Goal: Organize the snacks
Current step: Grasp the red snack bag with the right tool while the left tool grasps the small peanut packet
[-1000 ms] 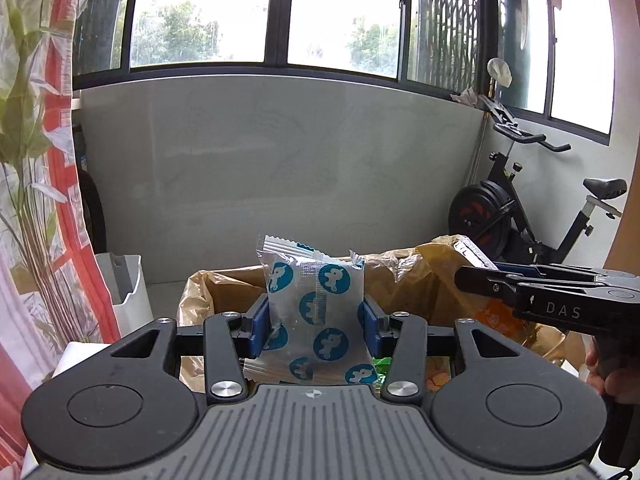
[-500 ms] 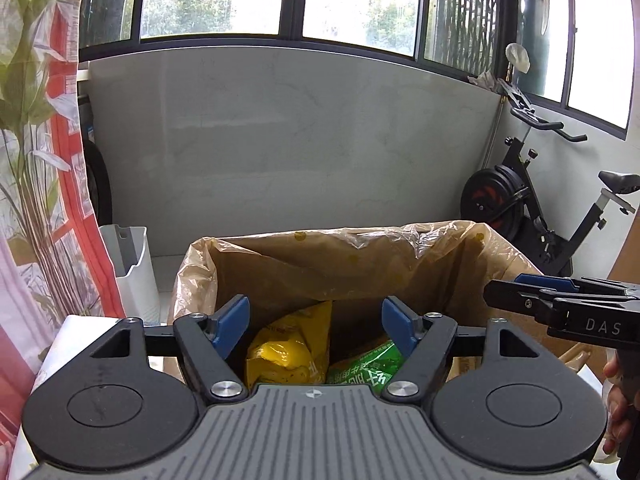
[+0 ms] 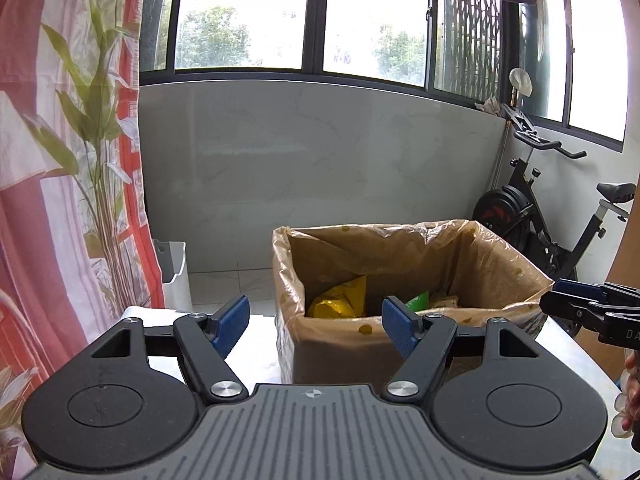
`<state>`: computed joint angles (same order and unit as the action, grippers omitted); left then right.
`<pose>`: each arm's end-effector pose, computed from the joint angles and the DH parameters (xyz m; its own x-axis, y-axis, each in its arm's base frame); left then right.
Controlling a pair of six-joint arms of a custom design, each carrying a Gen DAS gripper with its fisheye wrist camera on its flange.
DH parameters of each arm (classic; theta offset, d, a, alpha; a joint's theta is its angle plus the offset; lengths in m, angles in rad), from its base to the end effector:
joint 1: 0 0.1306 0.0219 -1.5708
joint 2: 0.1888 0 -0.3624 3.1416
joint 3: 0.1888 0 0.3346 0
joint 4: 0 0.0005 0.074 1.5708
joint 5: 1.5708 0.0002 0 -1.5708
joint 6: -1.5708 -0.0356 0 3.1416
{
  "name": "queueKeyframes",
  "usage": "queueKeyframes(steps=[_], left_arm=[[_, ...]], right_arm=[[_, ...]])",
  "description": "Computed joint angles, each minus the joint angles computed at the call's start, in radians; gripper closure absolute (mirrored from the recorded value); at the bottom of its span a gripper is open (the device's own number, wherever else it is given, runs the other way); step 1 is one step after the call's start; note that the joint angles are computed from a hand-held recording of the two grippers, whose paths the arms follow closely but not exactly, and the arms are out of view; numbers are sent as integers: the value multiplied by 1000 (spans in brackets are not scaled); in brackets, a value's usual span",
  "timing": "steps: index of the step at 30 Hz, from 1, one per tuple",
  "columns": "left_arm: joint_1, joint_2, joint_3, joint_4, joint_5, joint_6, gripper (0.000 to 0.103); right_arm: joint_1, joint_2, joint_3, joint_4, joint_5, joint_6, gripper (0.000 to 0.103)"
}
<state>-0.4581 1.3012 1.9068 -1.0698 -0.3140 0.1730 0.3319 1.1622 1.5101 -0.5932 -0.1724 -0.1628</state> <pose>0.3312 -0.1516 0.6338 -0.4253 0.0272 -0.9046 0.1012 0.9947 -0.0177 0.3416 0.1236 0.5717 -0.3041 0.0641 -0.9505 -0.4348 0.8784 0.1983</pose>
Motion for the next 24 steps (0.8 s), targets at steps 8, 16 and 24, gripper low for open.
queueKeyframes(steps=[8,16,24], left_arm=[[-34,-167,-256,-20,-61,154,29],[-80,-210,-374,-77,-59,253,33],[-115,-235,-451,-85,-21,321,33]], right_arm=[[54,-128,-207,-64,47,-55,43],[113,-183,-313,-252,59,-88,36],[166,-191,-334,-457,171,3,35]])
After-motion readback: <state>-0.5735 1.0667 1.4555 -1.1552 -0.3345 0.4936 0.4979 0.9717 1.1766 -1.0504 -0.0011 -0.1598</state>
